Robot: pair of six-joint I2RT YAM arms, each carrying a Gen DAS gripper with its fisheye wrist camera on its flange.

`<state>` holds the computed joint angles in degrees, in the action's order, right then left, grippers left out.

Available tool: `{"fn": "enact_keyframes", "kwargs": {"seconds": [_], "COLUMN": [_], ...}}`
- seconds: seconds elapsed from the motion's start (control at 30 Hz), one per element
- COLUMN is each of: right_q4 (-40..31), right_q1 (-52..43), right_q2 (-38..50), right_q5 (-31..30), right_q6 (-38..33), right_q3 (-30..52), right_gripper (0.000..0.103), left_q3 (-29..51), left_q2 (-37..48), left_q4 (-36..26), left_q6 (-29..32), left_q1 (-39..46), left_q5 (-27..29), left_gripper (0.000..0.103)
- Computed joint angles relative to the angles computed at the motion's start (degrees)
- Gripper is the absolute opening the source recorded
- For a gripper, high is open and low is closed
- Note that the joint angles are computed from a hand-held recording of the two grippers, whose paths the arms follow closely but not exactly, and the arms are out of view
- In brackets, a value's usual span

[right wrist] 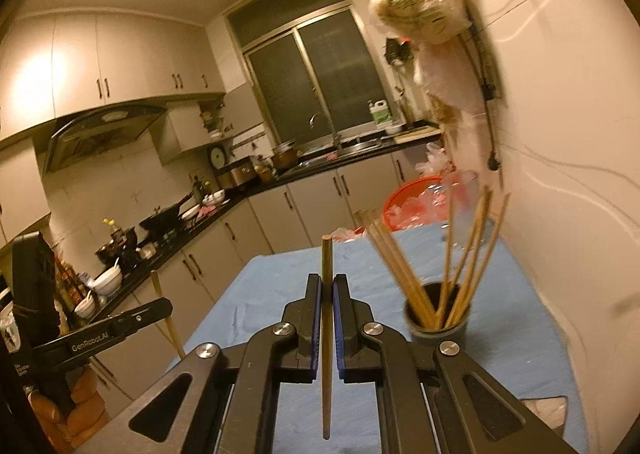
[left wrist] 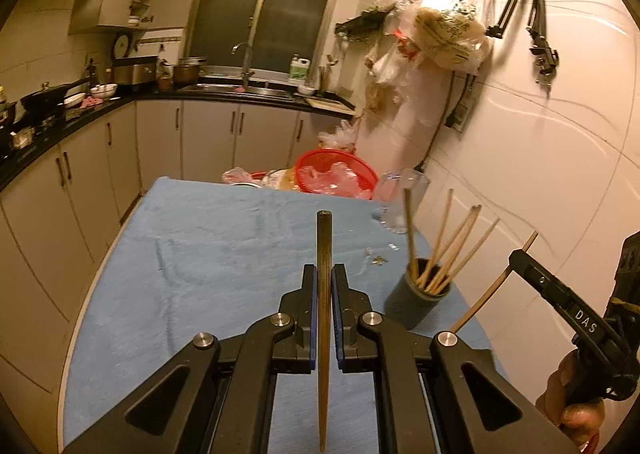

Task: Organize utensils
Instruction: 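Carry both held chopsticks upright toward the black cup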

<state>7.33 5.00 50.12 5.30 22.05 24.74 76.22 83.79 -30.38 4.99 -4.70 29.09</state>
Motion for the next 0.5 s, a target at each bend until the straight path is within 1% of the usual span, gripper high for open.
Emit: {"fn": "enact_keyframes", "kwargs": {"seconds": [0.13, 0.3, 0.43, 0.5], "right_q4": [-2.77, -5.54, -6.93, -6.99], "right_q1": [-5.28, -11.34, -17.76, -19.99], "right_q2": [-4.15, -7.72, -8.10, -7.64], "right_q5": [-2.93, -6.78, -11.92, -13.26], "right_q6": [-1.14, -2.44, -3.42, -3.99], "right_q3": [0.45, 2.08, 4.78, 6.18], "right_gripper": [0.006, 0.006, 0.006, 0.006], "left_q3": [2.84, 8.02, 11.92, 13.92], "left_q2": [0.37, 2.54, 4.30, 5.44], "left_q4": [0.05, -1.39, -1.16, -1.01], "left_q6": [-1.60, -3.20, -4.94, -6.11], "left_q1": [-4.37, -9.03, -12.65, -14.18], "left_q5": [-2.37, -4.18, -6.33, -7.54], "left_gripper": [0.007, 0.007, 0.007, 0.007]}}
